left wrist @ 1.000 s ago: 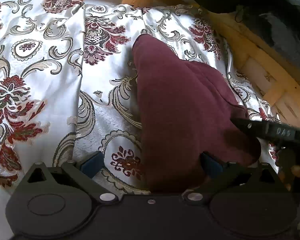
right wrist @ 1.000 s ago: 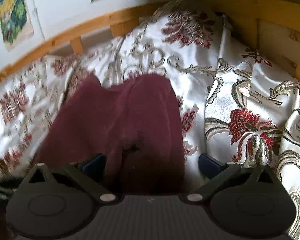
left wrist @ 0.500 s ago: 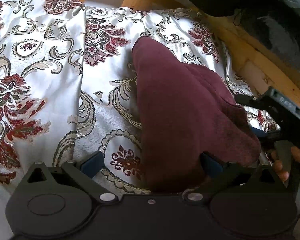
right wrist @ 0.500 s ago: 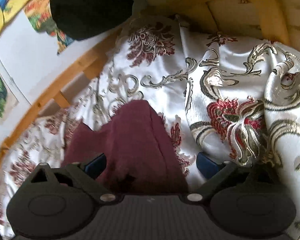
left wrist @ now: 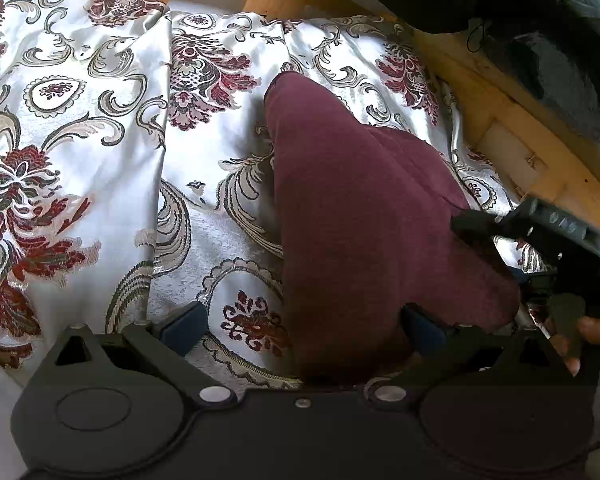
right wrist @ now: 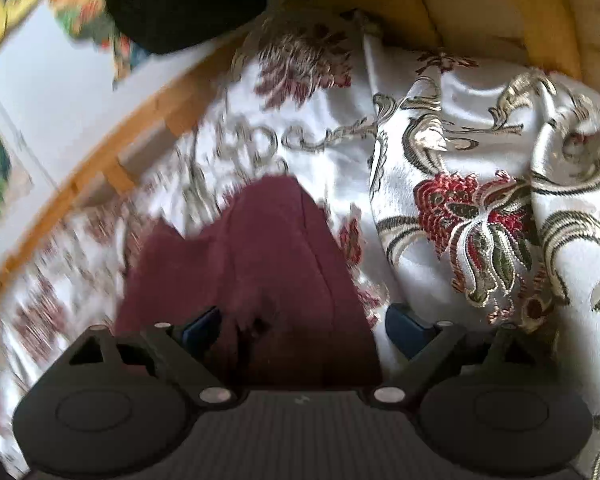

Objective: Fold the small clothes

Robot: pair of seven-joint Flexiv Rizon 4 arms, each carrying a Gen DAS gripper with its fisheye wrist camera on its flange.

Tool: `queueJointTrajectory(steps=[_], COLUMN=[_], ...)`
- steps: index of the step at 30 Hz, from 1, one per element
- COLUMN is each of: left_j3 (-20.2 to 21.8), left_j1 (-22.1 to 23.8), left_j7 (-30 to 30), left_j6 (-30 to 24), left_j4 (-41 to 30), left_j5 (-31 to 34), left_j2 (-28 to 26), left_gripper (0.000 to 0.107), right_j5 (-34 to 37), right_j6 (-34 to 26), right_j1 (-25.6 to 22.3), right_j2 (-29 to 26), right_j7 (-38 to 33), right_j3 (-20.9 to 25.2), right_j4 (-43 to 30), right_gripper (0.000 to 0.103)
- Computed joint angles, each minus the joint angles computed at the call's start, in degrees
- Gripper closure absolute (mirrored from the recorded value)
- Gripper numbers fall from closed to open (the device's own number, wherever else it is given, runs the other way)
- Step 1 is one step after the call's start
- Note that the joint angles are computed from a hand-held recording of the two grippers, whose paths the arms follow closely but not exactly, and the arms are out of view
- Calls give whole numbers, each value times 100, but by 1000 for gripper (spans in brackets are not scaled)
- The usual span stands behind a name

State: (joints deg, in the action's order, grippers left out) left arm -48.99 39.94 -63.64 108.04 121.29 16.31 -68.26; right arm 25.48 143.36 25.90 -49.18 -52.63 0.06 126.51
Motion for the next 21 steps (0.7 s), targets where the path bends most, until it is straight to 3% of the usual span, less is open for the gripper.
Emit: queueJointTrajectory(steps=[3,5,7,11,13,15,21], left_j3=[2,6,20,28,33,36,39], left_j1=[-4,-6,-21,-22,-27,-26,-31], left_j7=[-4,-7,-19,-40,-47,-52,-75], left_j6=[7,10,38,43,57,61,63], left_j4=[-2,-2,0,4,4,6,6], left_j5=[4,5,8,24,32,43,50], left_j2=[-3,-1,4,11,15,17,24], left_gripper=[4,4,4,4,4,4,4], right_j5=[-315,-244,39,-126,-247,-324,-393], right_j6=[814,899,556,310,268,258,386], right_j1=[-488,-541,-368,-354,-408,-430,-443], right_j2=[-279,-367,-304,-291,-284,-290,-303], right_j7=[560,754,688,599,636,663,705], right_j3=[369,369,213,122,143,155,165], right_j4=[-109,-219,-274,-235,-219,-202,-137], right_gripper=[8,12,32,49,65,75,82])
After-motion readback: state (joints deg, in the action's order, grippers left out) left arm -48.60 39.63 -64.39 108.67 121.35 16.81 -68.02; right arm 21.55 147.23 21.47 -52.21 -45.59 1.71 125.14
